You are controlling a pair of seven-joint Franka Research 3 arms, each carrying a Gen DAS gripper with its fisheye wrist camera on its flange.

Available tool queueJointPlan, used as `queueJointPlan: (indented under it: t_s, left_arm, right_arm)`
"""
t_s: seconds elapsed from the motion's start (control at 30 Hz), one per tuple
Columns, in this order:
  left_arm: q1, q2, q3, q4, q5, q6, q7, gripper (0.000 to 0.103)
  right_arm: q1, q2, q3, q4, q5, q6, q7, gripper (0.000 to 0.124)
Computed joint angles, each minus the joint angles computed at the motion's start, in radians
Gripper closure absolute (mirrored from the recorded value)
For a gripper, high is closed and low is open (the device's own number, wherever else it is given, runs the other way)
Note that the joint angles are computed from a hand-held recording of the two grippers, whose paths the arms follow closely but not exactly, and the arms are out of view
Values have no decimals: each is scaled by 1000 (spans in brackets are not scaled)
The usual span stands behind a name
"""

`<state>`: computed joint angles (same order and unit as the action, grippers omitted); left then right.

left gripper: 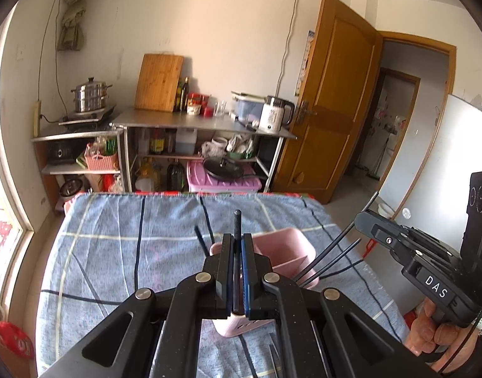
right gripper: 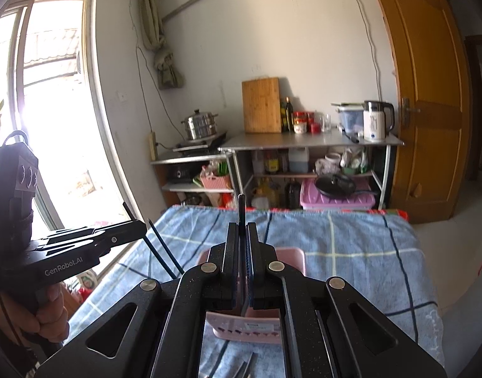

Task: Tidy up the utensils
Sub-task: 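Open both tools to drop the chopsticks into the pink basket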

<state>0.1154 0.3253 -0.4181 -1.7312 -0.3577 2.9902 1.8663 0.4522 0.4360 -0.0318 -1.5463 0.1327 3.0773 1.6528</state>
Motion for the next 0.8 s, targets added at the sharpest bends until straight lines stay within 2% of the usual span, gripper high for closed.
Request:
queueJointPlan:
  t_s: [0.1,0.23,0.4,0.57,0.8]
  left_arm:
    - [-15,20,20,9,24,-14,-22,99]
    - [-7,27,15,6,38,-15,-22,99]
    - [-8,5,19,-26,60,16,-32,93]
    - [29,-39,-18,-84,31,66,-21,86]
    - [124,-137,-127,-216,-135,133,109,86]
  right_arm:
    - [3,11,-7,9,-3,-27,9,120]
    - [-19,8,17,9,6,-60,-4,120]
    - [-15,-23,8,-29,-5,-39,9,112]
    - [-9,-60,-2,-76,-15,-21,24,112]
    - [2,-143,-11,-198,-30,19,47,112]
